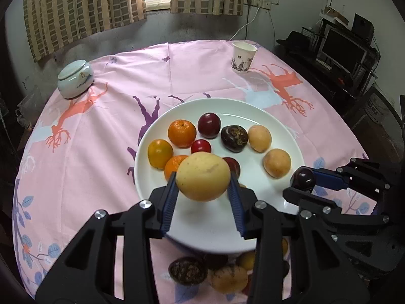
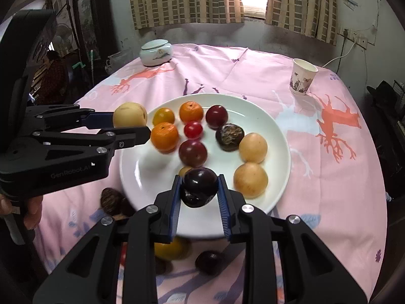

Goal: Organize fruits
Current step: 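Lower the plum and pear onto the white plate and open both tools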

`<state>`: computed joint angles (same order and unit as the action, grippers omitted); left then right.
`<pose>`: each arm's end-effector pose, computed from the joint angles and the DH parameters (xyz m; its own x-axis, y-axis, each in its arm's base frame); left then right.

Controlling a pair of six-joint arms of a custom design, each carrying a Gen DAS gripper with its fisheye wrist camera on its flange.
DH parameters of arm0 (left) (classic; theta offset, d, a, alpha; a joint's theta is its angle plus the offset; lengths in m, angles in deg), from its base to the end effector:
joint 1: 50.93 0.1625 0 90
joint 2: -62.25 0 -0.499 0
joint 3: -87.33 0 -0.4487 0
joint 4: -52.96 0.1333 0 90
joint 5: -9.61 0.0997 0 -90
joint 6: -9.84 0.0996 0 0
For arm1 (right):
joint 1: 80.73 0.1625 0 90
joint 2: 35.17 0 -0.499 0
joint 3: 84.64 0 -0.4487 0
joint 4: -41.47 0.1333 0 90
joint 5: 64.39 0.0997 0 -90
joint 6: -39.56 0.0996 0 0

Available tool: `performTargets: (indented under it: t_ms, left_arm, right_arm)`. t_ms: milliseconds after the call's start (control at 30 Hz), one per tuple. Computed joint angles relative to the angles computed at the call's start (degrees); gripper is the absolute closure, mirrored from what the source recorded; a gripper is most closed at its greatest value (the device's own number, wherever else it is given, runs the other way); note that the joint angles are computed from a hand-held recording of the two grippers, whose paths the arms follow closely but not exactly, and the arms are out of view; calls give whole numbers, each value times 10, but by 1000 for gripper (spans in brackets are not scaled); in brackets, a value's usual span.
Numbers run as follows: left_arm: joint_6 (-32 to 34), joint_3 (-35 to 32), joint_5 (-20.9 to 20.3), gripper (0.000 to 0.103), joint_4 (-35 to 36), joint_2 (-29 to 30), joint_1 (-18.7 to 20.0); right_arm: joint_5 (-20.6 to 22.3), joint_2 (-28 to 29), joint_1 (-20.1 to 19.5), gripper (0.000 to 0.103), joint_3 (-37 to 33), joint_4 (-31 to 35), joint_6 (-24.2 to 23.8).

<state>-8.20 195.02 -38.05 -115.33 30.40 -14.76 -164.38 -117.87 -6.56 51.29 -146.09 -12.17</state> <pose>-0.3955 -0.5373 -0.0785 -0.6867 0.3686 -0.6266 0.6246 0.7402 -0.2490 -0.0171 -0.4856 0.2975 -0.7196 -0.3017 0.6255 -0.5971 0.7287 -0.3354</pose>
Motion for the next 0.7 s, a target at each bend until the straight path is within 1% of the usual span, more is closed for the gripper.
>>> performTargets:
  t_ms: [67,133,200,333,367,400,433,467,500,567,633,700]
  left_arm:
    - [0,-25,-6,63,18,11,13]
    - [1,-43,-9,63,28,20,22]
    - [3,-56,-18,63,32,26,29]
    - [5,-78,-20,62,52,37,36]
    - [4,-82,-20,56,54,38,37]
    - [3,-84,-18,44,50,38,37]
    - [3,-81,-15,40,39,36,35]
    - [4,-78,-11,37,29,33,33]
    - [4,-74,-10,37,22,28,30]
    - [5,-60,-6,36,7,16,23]
    - [4,-39,-3,34,-17,-1,13]
    - [1,-14,-6,29,-42,-20,0]
  right_arm:
    - [-14,24,2,75,-26,7,15]
    - [-16,36,-1,75,-44,26,27]
    - [-17,44,-3,75,-55,31,28]
    - [-15,57,-5,74,-67,27,30]
    - [-18,61,-4,70,-70,25,30]
    - [-26,66,-1,52,-72,14,29]
    - [-29,70,1,43,-70,-6,26]
    - [-20,69,1,40,-65,-24,21]
    - [-14,66,1,40,-63,-28,16]
    - [-14,56,4,40,-59,-25,14]
    - [-5,37,4,40,-48,-26,10]
    - [-1,18,5,40,-35,-26,5]
